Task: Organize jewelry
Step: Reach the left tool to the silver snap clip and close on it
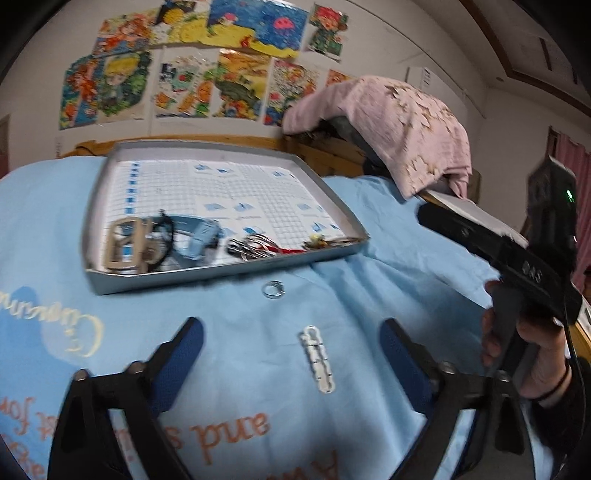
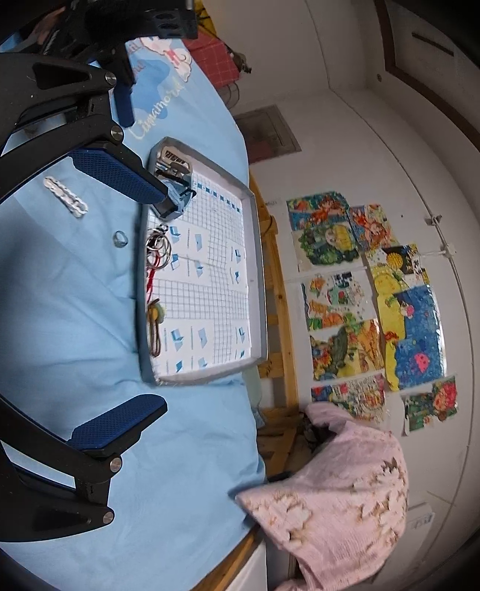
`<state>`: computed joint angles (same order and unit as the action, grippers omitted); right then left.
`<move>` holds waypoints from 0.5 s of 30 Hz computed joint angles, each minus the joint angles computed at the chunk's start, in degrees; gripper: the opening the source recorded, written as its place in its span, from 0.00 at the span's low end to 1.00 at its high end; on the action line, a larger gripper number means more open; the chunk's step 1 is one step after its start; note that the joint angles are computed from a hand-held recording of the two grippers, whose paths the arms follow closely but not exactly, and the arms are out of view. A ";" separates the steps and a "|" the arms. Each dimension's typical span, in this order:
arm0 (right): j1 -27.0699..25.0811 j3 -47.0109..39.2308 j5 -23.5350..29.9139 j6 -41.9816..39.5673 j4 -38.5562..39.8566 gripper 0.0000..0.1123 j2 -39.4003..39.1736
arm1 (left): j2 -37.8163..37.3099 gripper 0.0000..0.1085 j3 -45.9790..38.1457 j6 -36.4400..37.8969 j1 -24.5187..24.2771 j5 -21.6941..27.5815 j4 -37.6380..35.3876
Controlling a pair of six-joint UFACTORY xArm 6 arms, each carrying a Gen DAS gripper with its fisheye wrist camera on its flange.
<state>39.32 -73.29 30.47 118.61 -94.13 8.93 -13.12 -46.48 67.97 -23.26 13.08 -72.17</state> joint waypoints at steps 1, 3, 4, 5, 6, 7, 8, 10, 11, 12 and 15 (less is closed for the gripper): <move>-0.64 -0.52 -1.42 0.15 -0.44 0.90 0.51 | 0.54 0.73 -0.17 -1.38 0.00 0.68 1.65; -2.15 -1.92 -5.04 0.48 -1.49 0.90 1.84 | 1.58 0.66 -0.64 -3.50 0.30 2.34 4.25; -2.73 -2.49 -6.62 0.72 -2.07 0.90 2.54 | 1.87 0.62 -0.74 -3.39 0.40 2.98 4.37; -2.84 -2.69 -7.20 0.96 -2.31 0.90 2.99 | 2.04 0.61 -0.75 -3.08 0.46 3.57 4.21; -2.96 -2.89 -7.76 1.13 -2.41 0.90 3.56 | 2.21 0.58 -0.82 -2.70 0.66 4.43 3.97; -3.15 -3.05 -8.45 1.46 -2.60 0.90 4.10 | 2.33 0.54 -0.87 -2.57 0.88 5.28 4.00; -3.29 -3.08 -8.93 2.00 -2.96 0.90 4.47 | 2.72 0.52 -1.09 -2.59 1.02 6.13 4.22; -3.58 -3.36 -9.80 2.56 -3.00 0.90 5.37 | 3.30 0.42 -1.48 -2.66 1.26 7.72 4.81; -3.71 -3.49 -10.18 3.06 -3.35 0.90 5.71 | 3.57 0.40 -1.68 -3.12 1.33 8.21 5.44; -3.79 -3.62 -10.42 3.54 -3.65 0.90 6.01 | 4.11 0.36 -2.04 -4.14 1.50 9.13 6.72; -3.95 -3.81 -11.02 4.53 -4.60 0.90 6.50 | 5.80 0.28 -3.40 -6.80 2.19 11.70 9.75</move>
<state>35.36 -77.10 19.45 123.14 -98.73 15.43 -7.33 -49.88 61.17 -21.07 24.78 -62.42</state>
